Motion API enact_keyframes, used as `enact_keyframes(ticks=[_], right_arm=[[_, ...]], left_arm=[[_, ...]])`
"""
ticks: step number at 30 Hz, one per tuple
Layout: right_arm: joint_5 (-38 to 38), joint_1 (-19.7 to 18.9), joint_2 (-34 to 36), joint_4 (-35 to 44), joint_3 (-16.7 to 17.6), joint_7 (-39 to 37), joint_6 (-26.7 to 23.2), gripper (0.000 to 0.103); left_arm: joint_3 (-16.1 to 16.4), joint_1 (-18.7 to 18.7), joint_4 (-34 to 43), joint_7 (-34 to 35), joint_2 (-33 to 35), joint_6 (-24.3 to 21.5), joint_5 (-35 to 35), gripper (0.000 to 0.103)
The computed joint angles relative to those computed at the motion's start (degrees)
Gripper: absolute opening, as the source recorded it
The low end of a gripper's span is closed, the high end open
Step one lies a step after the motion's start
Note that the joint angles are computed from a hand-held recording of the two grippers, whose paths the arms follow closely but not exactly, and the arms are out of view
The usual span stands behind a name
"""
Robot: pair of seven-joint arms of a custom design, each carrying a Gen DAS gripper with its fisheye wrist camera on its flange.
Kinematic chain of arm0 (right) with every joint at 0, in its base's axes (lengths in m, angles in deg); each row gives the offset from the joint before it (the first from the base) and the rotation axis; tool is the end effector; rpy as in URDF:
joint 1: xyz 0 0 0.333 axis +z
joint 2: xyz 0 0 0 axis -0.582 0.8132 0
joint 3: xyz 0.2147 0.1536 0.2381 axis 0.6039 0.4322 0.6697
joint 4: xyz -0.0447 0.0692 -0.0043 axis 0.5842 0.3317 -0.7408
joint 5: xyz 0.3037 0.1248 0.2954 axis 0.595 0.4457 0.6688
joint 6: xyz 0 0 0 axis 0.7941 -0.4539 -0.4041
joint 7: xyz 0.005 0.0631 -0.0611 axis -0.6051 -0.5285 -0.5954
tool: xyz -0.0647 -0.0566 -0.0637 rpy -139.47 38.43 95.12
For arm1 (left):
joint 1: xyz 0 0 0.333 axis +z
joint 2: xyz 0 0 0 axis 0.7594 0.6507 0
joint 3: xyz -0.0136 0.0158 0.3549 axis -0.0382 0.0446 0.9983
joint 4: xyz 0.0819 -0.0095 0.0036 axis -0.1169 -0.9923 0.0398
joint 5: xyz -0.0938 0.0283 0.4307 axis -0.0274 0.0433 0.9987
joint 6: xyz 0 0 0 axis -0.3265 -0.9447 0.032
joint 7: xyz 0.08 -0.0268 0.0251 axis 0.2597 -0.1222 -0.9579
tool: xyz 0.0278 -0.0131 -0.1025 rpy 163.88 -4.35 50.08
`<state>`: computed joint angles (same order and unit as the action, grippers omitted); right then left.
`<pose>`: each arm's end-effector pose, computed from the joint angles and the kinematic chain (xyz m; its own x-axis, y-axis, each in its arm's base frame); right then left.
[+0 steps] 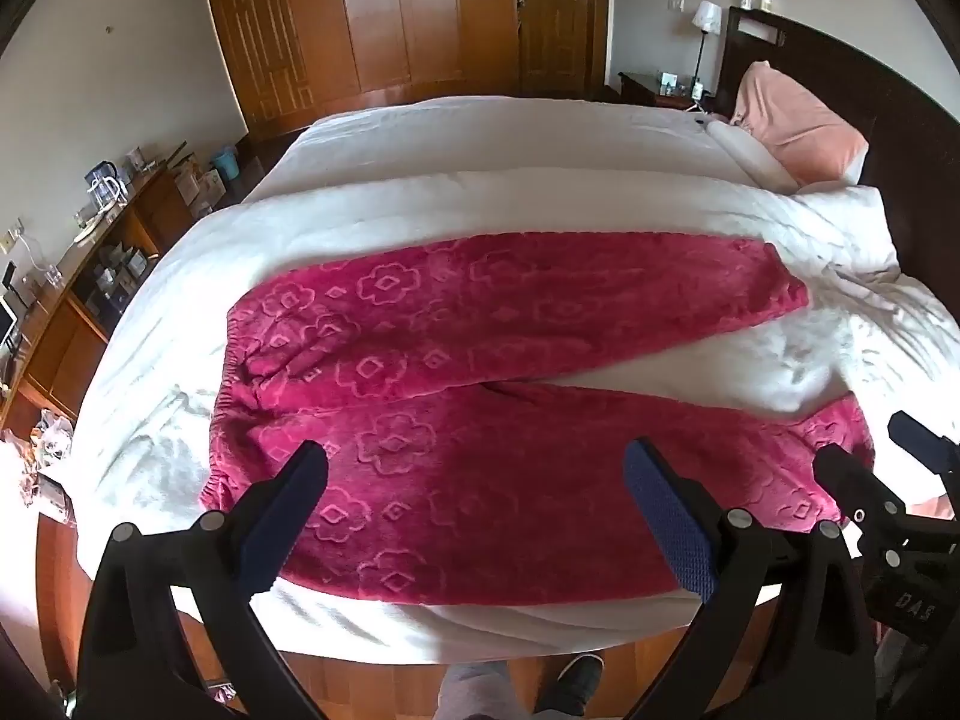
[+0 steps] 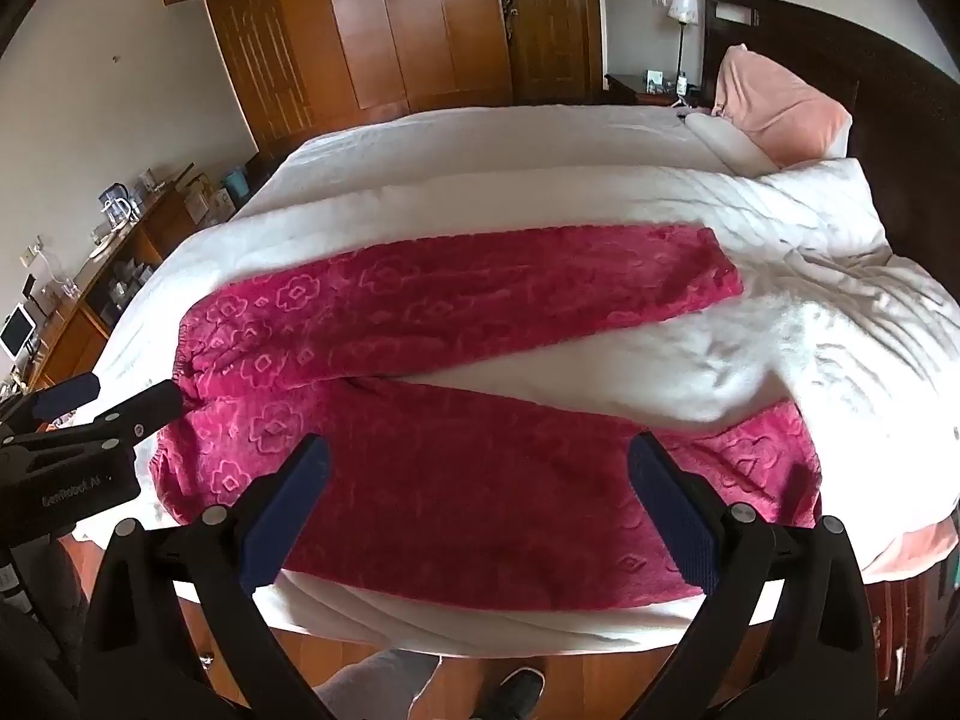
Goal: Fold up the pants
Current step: 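Move both grippers toward the waistband of the magenta fleece pants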
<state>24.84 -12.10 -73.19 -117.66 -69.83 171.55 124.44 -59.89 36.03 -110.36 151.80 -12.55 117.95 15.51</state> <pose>0.3756 0.3174 0.6852 -0.3693 -0.9188 -0.1392 -0.6811 0.3695 -0.6321 0.4716 -0.3045 0.7016 -0.4219 -0.9041 -0.0684 -0.7064 0.3751 -0.6003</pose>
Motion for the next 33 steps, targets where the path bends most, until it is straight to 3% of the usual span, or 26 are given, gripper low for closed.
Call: enact_keyframes(ticks=[10, 12, 25, 30, 33], right_arm=[[0.71, -0.17, 2.83, 1.79, -0.81, -1.02, 1.31, 0.1], [0.64, -0.26, 3.3, 2.13, -0.99, -1.12, 1.35, 0.1], [0.14, -1.75, 7.65, 5.65, -2.89, -0.16, 1.67, 0.1], [-0.06, -2.04, 10.2, 7.66, -3.68, -0.22, 1.96, 0.1], [0.33, -1.97, 11.91, 8.87, -4.23, -0.59, 2.17, 0.1]], left_arm=[[0.37, 0.75, 1.15, -0.68, 2.35, -0.35, 1.21, 0.098], [0.85, 0.57, 2.9, -0.21, 3.28, -2.89, 0.37, 0.098], [2.5, 1.29, 6.54, 0.36, 8.63, -0.21, 1.3, 0.098], [3.57, 1.61, 10.07, 0.74, 12.32, -1.77, 1.39, 0.098], [4.15, 1.74, 13.19, 0.31, 15.02, -5.11, 2.62, 0.098]])
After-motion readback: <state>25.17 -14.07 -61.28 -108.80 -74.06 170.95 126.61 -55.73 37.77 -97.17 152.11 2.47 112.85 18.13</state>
